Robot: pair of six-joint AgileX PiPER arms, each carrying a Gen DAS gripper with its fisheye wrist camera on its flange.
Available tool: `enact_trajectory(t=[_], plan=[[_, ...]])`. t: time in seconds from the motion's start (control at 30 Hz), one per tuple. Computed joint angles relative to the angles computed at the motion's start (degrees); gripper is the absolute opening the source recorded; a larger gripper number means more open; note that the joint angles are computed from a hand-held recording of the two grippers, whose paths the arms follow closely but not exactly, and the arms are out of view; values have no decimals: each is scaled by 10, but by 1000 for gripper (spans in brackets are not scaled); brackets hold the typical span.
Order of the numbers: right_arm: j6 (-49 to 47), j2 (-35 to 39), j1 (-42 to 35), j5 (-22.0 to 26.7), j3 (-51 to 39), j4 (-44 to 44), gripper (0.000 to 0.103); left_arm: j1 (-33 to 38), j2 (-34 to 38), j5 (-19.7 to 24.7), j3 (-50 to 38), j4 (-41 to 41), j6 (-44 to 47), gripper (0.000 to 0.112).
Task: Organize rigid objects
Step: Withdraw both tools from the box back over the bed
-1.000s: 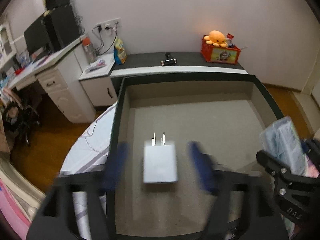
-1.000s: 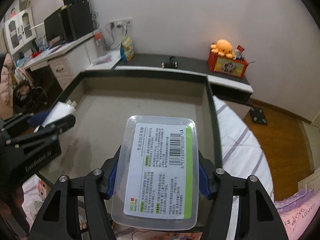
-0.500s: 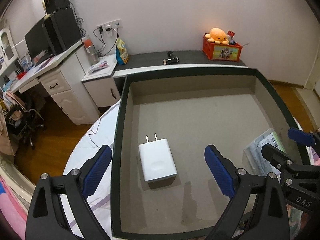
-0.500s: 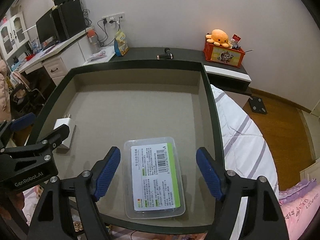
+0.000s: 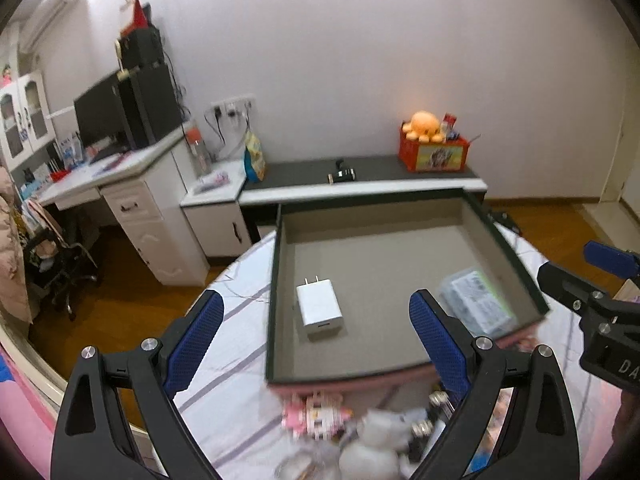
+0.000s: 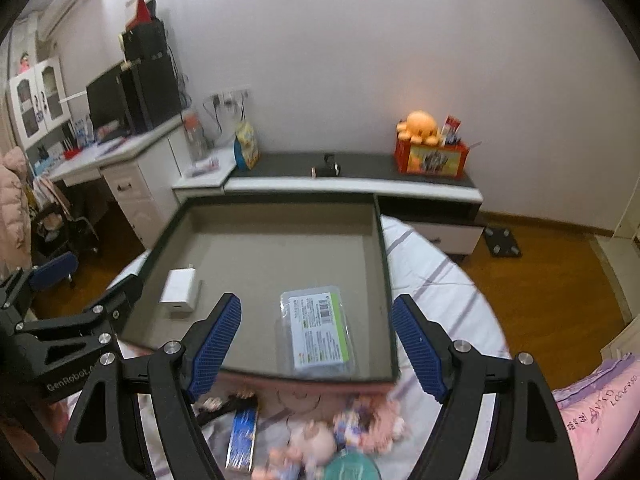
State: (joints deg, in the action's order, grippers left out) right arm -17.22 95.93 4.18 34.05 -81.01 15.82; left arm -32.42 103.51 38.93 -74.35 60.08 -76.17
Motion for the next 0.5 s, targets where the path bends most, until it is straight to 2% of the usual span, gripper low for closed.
enact_trajectory(t=[0.13,0.2,0.37,0.47,0.5], plan=[[-18,-100,-2,-25,81,16,80,-60,-82,42,84,83,-98,95],[-22,-151,-4,-37,119,17,80,-107,-124,93,123,127,-150,96],[-11,-271,-6,-53,192,10,82,-213,-209,194,186,182,-210,100],[69,-337,20,-72,224,-79,85,-296,-243,283,214,216,-243,103],[90,-363,28,-78,236,-102,85,-312,-254,298,224,224,-252,103]])
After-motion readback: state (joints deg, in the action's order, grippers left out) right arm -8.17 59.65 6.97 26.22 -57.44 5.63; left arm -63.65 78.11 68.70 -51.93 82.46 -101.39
